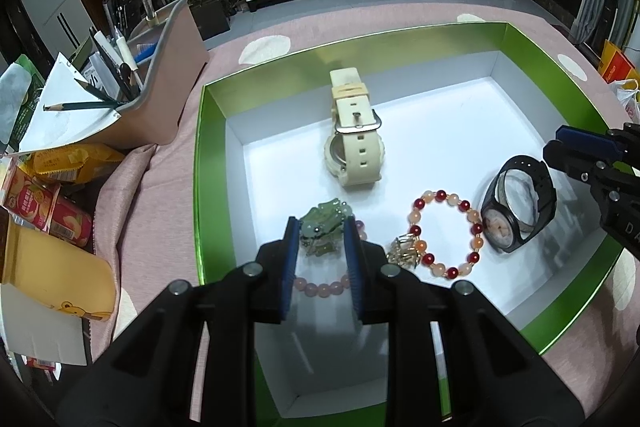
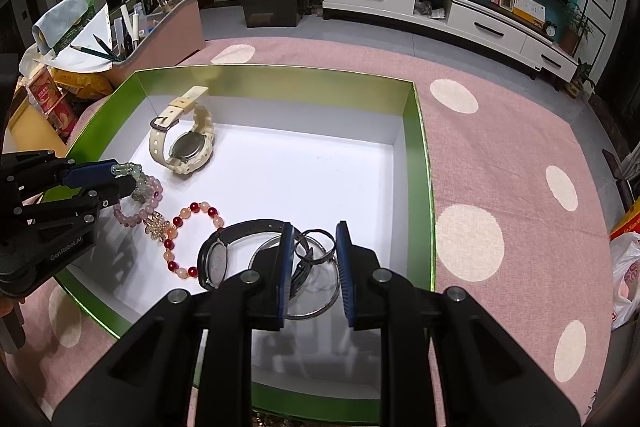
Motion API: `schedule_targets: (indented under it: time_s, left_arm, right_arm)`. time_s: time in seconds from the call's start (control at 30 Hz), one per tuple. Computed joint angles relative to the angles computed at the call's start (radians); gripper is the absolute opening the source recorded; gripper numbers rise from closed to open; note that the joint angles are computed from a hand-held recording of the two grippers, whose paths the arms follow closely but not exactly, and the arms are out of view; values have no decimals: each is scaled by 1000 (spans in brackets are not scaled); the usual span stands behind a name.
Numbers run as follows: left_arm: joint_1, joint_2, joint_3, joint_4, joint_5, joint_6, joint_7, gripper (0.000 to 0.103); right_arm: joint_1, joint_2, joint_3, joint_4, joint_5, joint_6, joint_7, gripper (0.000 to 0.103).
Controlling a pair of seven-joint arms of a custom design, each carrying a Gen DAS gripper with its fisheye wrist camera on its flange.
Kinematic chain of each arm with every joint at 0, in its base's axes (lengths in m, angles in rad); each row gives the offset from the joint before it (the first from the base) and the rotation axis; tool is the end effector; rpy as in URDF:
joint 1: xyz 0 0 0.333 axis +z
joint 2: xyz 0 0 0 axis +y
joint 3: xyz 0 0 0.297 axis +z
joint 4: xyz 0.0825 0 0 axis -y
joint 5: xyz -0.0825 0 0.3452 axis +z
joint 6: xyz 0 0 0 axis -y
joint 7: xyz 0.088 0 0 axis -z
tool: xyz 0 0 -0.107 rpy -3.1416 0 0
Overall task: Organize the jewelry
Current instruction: 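Lower the pendant and ring into the box and open both grippers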
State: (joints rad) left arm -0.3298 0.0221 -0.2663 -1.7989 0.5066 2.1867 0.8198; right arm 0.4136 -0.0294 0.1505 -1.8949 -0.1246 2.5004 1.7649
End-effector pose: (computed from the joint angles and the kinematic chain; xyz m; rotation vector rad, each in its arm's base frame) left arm 0.4785 -0.3016 0.5589 -1.7916 1.9096 -0.4113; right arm 0.4743 0.3022 0.5768 -2.1693 1.3660 -0.4640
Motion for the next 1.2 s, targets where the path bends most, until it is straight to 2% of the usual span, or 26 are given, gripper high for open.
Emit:
schedule_targets:
  time_s: [1.1, 1.2]
  left_arm:
    - [-23, 40, 1, 56, 35, -74, 23, 23]
    - [-23, 41, 0, 57, 33, -73, 26, 26]
  right_arm:
    - [6, 1, 4, 11, -40, -41, -4, 21]
    - [7, 2, 5, 13, -49, -45, 3, 21]
